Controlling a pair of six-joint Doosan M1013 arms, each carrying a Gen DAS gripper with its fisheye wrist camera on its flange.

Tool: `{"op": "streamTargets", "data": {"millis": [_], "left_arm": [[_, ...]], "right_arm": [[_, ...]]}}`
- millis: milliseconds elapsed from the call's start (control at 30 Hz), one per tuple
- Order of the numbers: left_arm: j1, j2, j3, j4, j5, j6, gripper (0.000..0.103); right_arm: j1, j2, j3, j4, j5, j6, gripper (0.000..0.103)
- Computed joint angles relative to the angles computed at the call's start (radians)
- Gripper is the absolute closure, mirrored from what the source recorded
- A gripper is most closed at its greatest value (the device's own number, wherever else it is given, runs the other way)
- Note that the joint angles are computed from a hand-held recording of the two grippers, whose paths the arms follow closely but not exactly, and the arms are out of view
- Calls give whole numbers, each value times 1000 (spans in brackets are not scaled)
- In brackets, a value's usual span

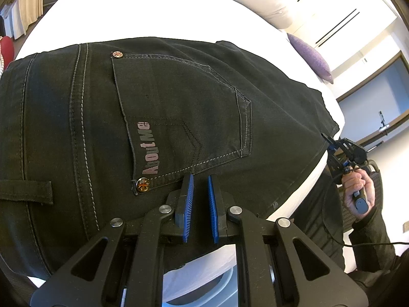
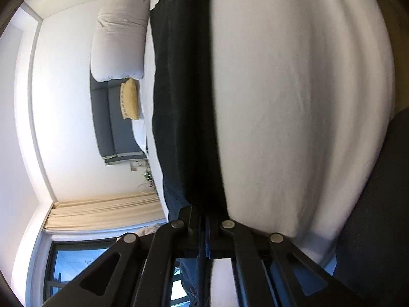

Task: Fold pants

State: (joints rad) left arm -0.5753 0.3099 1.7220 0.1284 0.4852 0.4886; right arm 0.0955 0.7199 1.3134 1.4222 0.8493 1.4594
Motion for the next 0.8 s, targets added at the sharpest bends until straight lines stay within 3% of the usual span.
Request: {"op": "streamTargets", "data": {"millis": [100, 167, 233, 300, 367, 467, 533, 633, 700, 767, 800], "left_arm": [[0, -2, 2, 3, -2, -3, 92], [-2, -3, 4, 16, -4, -18, 92], [-4, -4, 8, 28, -8, -32, 92], [-5, -5, 10, 32, -10, -38, 92], [-5, -5, 10, 35, -9, -43, 92], [-7, -3, 5, 40, 1, -49, 92], [-8, -1, -1, 43, 14, -52, 92], [-10, 2, -10, 50, 32, -61, 92], [-12, 4, -15, 52, 42, -62, 92], [-12, 6, -20, 51, 48, -59, 92], [-12, 6, -21, 49, 49, -55, 92]], "right_arm": [[-12, -14, 24, 39, -18, -22, 103], [-23, -47, 58, 31, -102, -18, 97], [-28, -94, 82, -96, -241, 90, 71], [-29, -129, 78, -257, -335, 188, 66], [-24, -138, 54, -297, -336, 159, 66], [-1, -96, -49, -240, -154, 17, 66], [33, -38, -141, -170, 18, -64, 69], [98, 79, -303, -120, 260, -49, 77], [138, 154, -399, -132, 343, 34, 77], [156, 199, -450, -176, 360, 135, 81], [157, 208, -447, -232, 340, 201, 103]]}}
